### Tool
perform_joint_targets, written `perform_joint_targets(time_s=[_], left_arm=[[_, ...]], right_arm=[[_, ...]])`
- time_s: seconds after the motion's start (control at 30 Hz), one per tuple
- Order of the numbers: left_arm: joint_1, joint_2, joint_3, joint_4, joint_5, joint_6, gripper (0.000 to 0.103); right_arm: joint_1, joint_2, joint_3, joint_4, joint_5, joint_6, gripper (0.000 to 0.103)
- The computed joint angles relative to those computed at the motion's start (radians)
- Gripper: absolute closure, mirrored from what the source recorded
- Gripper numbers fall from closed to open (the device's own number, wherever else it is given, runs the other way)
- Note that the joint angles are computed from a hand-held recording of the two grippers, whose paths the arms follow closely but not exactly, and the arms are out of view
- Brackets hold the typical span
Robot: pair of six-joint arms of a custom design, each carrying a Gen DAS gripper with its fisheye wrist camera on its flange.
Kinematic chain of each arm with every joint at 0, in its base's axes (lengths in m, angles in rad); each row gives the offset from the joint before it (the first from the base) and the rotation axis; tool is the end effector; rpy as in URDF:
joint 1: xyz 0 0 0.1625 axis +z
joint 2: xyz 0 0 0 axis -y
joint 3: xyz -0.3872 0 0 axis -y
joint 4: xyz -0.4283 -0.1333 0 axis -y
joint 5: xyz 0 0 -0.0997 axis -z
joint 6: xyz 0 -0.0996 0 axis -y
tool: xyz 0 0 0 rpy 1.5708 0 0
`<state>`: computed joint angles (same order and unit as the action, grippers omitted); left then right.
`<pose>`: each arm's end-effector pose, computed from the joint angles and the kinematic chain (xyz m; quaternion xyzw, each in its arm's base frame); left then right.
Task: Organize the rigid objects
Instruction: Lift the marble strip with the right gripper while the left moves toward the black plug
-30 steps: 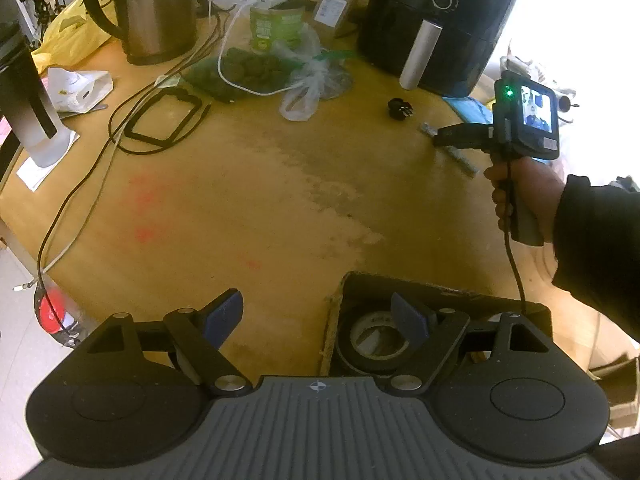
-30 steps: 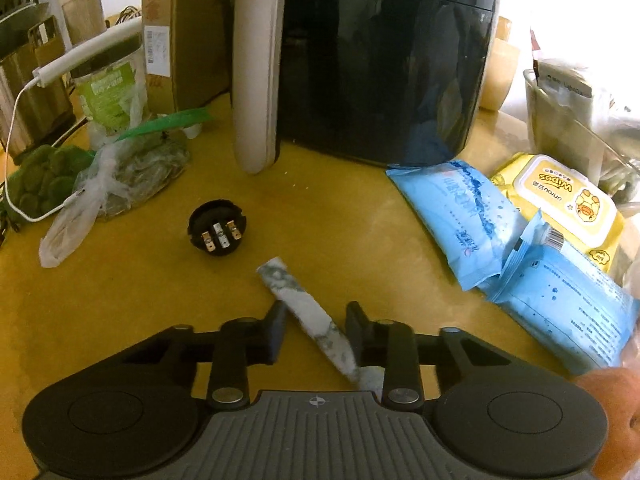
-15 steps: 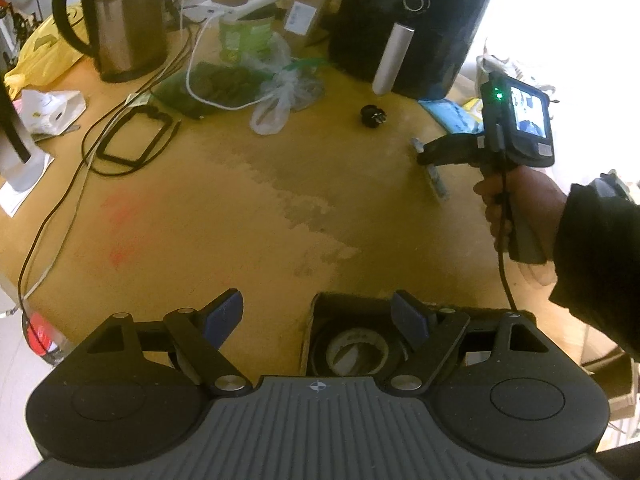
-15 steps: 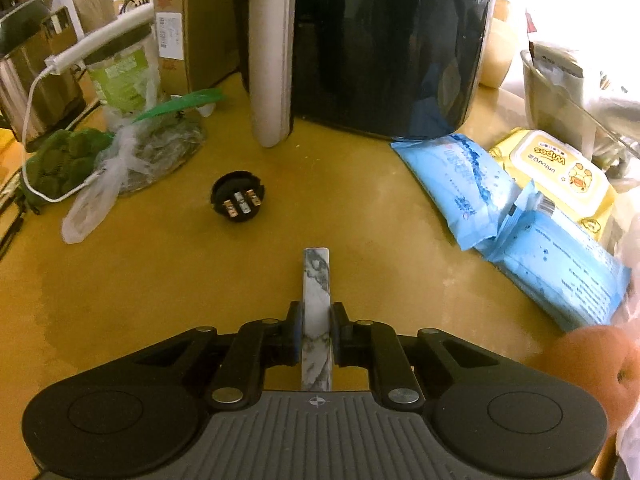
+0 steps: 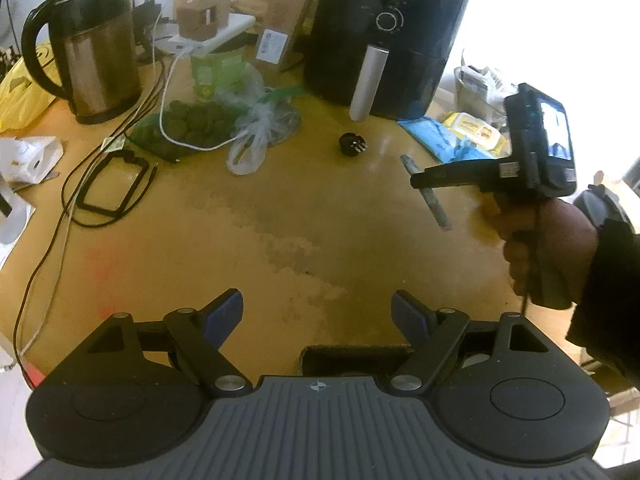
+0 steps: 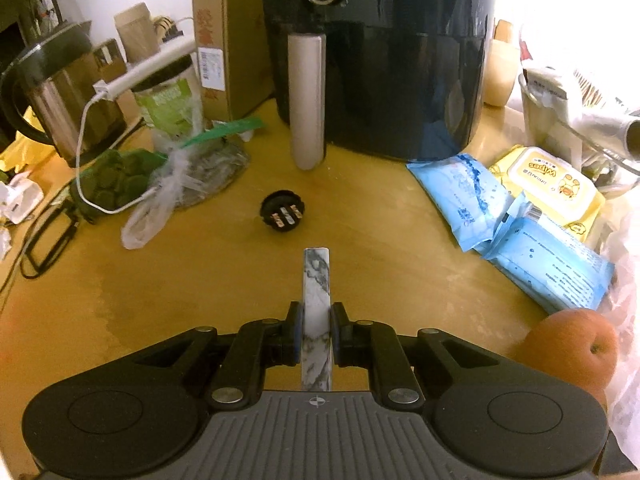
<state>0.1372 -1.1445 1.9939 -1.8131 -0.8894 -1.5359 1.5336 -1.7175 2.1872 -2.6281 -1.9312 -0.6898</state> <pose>-0.4494 -0.2599 0.0730 0.0538 0.9034 -0.2935 0.3081 0.0810 -0.4633 0.3294 0.2527 -0.9086 0.2053 0.2616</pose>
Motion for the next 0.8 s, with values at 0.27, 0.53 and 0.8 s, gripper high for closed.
perform_joint_targets(time_s=[0.27,0.53,0.8], left_arm=[[0.027,0.007,0.0,-0.049,0.018,0.088,0.022],[0.052,0.027,-0.003,-0.112,0.051,0.176,0.022],[0.081,0.063,-0.017,-0.187,0.08,0.265,0.022]], right_arm=[[0.016,-0.1,0.011,0.09,0.04,0.034,0.086],[0.003,-0.232,0.036,0.191,0.068,0.046,0.086],[-0.024,-0.342,0.056,0.274,0.082,0.069,0.086]])
